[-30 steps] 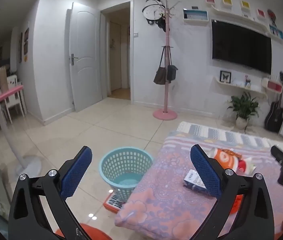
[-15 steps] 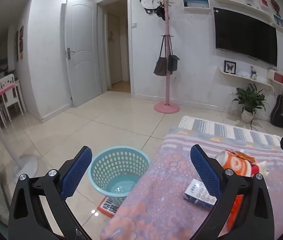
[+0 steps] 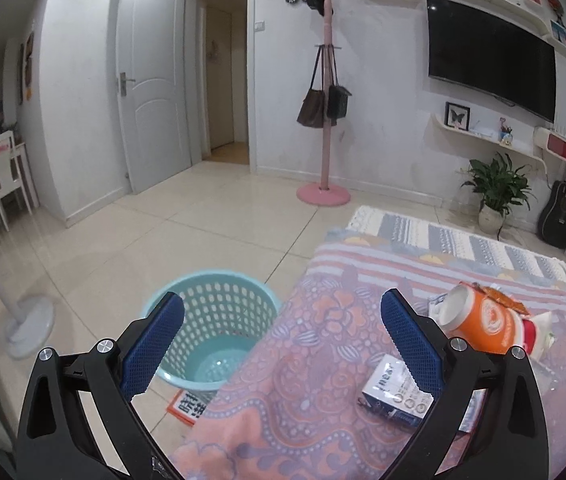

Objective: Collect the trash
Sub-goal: 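Move both grippers toward the trash on the tablecloth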

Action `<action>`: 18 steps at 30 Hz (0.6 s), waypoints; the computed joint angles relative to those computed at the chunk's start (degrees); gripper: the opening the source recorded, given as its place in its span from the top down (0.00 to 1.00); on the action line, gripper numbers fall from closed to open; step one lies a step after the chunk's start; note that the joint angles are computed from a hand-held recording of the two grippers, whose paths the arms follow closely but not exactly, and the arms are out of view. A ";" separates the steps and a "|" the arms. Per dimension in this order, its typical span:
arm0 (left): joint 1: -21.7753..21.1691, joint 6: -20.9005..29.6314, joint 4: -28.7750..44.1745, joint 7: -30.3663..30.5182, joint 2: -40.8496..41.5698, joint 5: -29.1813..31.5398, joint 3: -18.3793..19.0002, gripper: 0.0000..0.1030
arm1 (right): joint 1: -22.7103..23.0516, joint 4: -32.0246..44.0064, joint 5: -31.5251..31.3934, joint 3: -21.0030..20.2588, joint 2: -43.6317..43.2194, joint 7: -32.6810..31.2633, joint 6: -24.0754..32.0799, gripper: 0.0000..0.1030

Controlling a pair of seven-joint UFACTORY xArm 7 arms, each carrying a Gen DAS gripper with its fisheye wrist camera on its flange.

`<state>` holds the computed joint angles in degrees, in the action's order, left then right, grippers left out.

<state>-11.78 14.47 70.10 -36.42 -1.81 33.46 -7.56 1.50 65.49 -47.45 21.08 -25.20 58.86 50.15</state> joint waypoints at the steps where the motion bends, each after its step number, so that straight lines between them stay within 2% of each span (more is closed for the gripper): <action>1: 0.24 0.06 0.20 -2.24 0.26 2.63 -0.08 0.07 | 0.16 -0.29 0.48 -0.25 -0.01 -0.06 -0.03 0.07; 3: 0.44 -0.16 0.09 -4.93 0.44 5.88 0.07 0.07 | 0.65 -1.75 2.20 -1.32 -0.07 -0.16 -0.99 0.07; 9: -0.10 -0.53 -0.31 -1.45 0.84 1.70 0.37 0.07 | 0.43 -2.30 1.14 -0.32 0.81 1.73 0.72 0.07; 14: -0.48 -2.36 -1.29 -1.19 0.64 2.64 0.33 0.07 | 0.83 -3.17 -0.10 -0.41 -0.35 2.73 0.68 0.08; 18: -0.44 -3.63 -1.72 -3.94 0.42 5.91 -0.03 0.07 | 0.62 -3.20 0.50 -0.75 -1.05 2.67 0.54 0.08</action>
<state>-12.22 10.84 68.38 -40.36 -1.38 39.38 -7.59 2.12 62.29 -46.95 20.32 -26.25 61.52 50.69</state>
